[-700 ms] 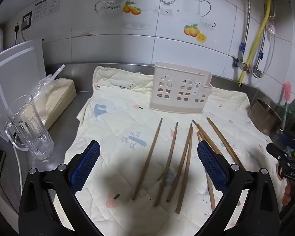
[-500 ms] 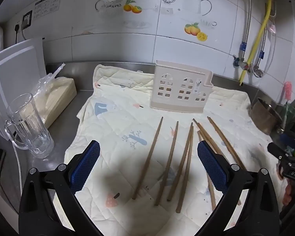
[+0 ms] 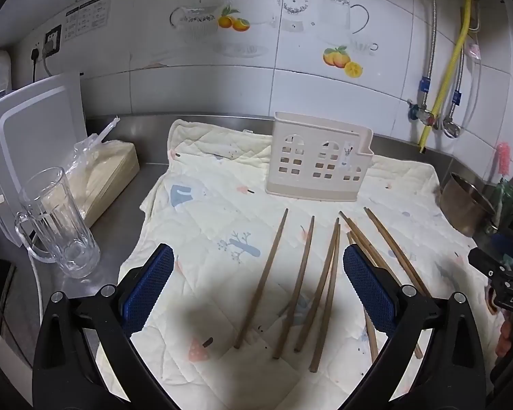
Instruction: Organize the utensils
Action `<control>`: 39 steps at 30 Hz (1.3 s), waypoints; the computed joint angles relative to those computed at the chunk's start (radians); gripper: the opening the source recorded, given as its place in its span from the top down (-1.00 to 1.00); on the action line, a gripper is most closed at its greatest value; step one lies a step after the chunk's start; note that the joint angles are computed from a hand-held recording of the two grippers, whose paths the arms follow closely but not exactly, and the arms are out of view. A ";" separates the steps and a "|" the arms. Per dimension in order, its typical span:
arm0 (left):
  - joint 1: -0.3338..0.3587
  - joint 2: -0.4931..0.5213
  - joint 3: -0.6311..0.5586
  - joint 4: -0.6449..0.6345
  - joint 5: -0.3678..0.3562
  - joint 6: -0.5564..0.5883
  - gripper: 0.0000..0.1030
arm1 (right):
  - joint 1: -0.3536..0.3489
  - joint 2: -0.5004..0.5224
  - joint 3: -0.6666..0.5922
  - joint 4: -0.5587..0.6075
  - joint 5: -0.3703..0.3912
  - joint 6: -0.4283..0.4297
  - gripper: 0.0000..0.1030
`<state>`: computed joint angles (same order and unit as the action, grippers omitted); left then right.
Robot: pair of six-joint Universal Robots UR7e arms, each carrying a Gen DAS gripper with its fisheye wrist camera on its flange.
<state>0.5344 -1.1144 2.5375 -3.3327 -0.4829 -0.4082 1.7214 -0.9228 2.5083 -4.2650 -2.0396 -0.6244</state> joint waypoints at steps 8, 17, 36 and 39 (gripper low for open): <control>-0.007 -0.001 -0.001 0.007 0.012 0.000 -0.90 | -0.002 0.002 -0.002 -0.001 0.002 -0.002 -0.88; -0.007 -0.006 -0.002 0.019 0.014 0.001 -0.90 | -0.003 0.003 -0.002 -0.003 0.003 -0.002 -0.88; -0.007 0.012 -0.001 -0.033 -0.003 0.044 -0.90 | -0.003 0.013 -0.008 0.004 0.009 0.003 -0.88; -0.012 0.024 -0.004 -0.042 -0.014 0.053 -0.90 | 0.003 0.018 -0.009 0.000 0.010 0.003 -0.88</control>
